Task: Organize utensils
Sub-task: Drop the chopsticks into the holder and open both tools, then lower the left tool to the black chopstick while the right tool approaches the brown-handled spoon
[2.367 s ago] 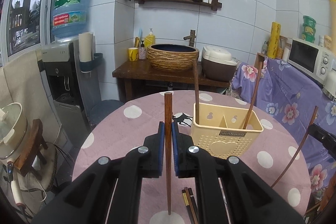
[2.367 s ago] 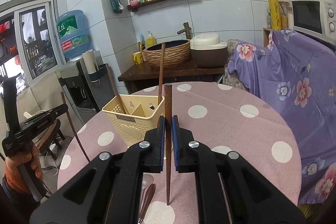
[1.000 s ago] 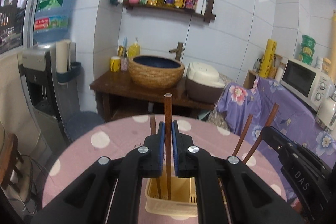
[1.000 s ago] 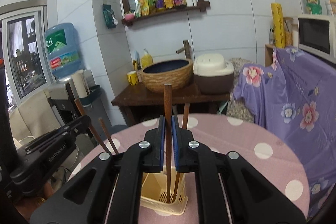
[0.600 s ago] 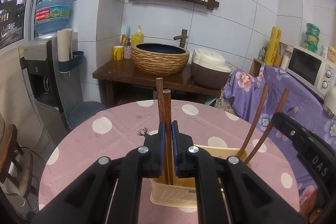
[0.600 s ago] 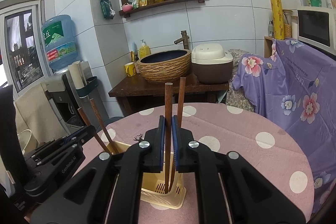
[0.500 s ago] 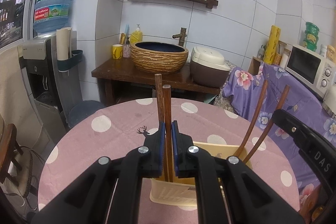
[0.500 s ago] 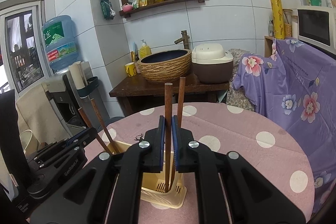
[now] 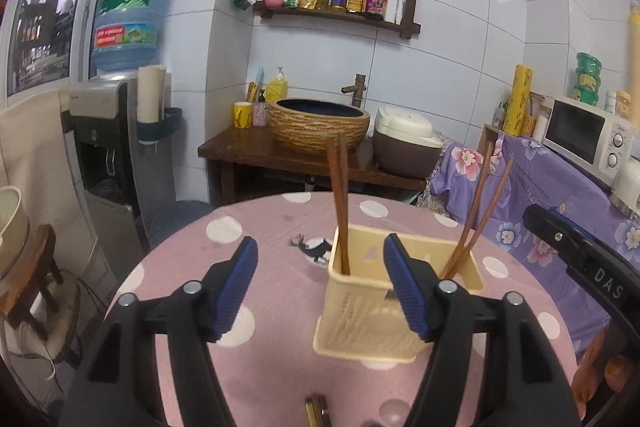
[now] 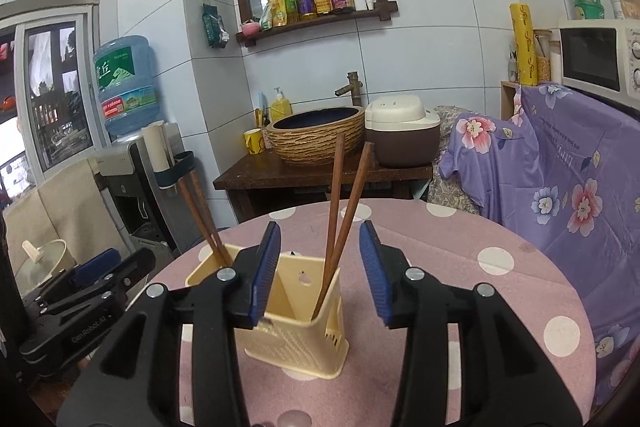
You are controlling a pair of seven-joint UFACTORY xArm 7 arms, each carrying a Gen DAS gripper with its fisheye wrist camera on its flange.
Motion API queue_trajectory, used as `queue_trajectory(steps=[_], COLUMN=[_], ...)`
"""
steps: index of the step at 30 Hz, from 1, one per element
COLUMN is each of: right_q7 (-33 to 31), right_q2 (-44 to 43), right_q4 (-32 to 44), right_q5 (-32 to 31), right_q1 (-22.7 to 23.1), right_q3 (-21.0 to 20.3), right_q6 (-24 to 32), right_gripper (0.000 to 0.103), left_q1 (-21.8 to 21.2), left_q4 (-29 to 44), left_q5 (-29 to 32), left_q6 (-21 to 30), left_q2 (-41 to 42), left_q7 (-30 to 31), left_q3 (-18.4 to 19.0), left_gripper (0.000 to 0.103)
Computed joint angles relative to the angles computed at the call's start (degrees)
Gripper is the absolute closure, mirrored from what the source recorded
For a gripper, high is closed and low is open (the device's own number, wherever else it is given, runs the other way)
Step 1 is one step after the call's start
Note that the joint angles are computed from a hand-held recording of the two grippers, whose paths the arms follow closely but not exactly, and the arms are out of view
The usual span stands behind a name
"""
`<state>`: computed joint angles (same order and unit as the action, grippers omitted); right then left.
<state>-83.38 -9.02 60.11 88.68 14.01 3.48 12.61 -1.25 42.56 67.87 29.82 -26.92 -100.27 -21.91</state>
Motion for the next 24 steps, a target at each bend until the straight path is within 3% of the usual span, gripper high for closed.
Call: queue_trajectory(steps=[5,13,18,24], right_q7=[-2.69,0.49,5.88,9.89], right_q2=[-5.1,-8.32,-7.68,-6.97], right_q4=[-7.56,-18.36,-23.57,-26.97], right_q5=[-1.01,-7.96,-14.1,-18.73], right_q1=[0.37,2.46,3.72,5.38], right_q3=[-0.02,-1.54,-2.45,-3.82], right_q6=[0.19,0.1,-0.17,-0.24], right_gripper=[0.054,0.054,0.054,0.054], left_q1=[-1.27,-2.78,-3.48,-4.93], left_q4=[-6.62,-14.39,-16.34,-19.06], left_q5=[-3.72,-16.22,-20.39,-23.9], left_q6=[-2.48,-2.28,1.84,0.77], left_q2=[-4.58,-7.56,-7.55,-6.72], left_q7=[-1.54,5.45,8.49,8.89], left_q3=[0.14,-2.26,-5.19,-5.68], left_gripper=[0.022,0.022,0.022,0.023])
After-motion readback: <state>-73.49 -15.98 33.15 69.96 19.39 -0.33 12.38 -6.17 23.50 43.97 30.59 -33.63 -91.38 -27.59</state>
